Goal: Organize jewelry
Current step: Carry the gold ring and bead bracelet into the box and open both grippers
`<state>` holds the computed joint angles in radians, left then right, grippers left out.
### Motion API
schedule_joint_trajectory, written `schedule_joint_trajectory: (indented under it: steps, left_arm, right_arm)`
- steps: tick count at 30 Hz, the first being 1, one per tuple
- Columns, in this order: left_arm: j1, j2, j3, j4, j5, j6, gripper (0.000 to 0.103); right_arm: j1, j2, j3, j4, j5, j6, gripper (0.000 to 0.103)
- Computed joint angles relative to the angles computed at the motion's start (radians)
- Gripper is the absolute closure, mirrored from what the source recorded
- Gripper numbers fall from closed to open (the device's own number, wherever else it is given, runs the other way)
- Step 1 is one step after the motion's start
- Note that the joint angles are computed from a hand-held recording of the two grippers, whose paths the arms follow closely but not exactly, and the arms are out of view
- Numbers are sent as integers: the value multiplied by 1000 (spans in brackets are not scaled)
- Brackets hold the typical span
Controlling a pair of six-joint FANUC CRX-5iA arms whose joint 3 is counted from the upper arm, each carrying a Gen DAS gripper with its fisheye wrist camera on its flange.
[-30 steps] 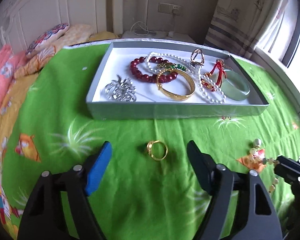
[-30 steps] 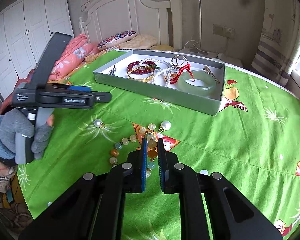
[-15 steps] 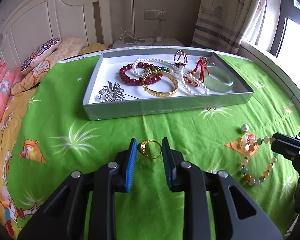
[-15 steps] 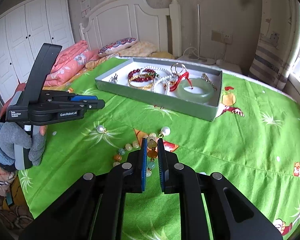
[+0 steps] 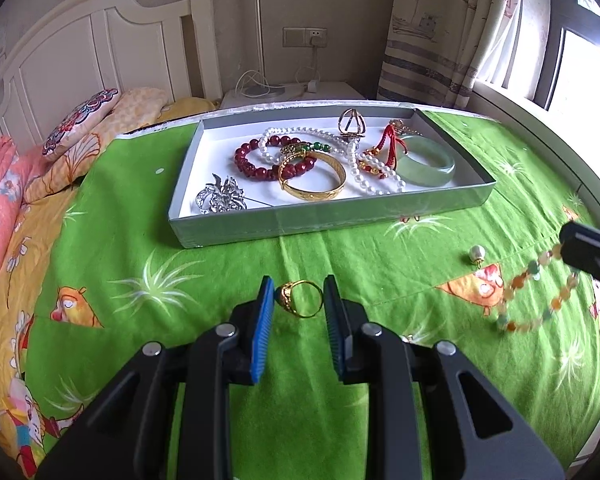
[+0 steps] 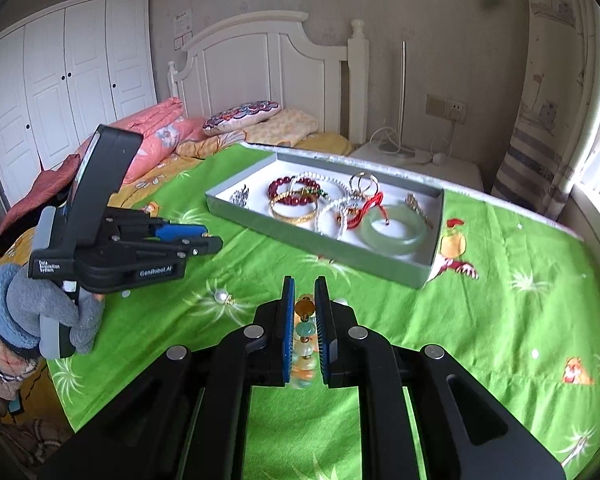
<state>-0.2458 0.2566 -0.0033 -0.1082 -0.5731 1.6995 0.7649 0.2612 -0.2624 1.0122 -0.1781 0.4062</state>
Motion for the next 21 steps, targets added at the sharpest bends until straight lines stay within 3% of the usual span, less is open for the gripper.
schedule_joint_trajectory:
  steps: [5, 8, 16, 20, 21]
  left_arm:
    - [-1, -3, 4, -2, 0, 2, 78]
    - [-1, -1, 9, -4, -2, 1, 78]
    - [0, 10, 40, 12, -3, -13, 78]
    - [10, 31, 69, 52, -2, -47, 78]
    - [11, 38, 80, 57, -5, -49, 78]
  right_arm:
    - [-53, -12, -29, 241, 45, -211, 91]
    - [-63, -7, -19, 275, 46, -237, 91]
    - [-124, 11, 17, 517, 73, -446, 91]
    - [-108, 40, 79, 356, 56, -306, 91]
    - [-94, 54, 106, 260, 42, -220, 91]
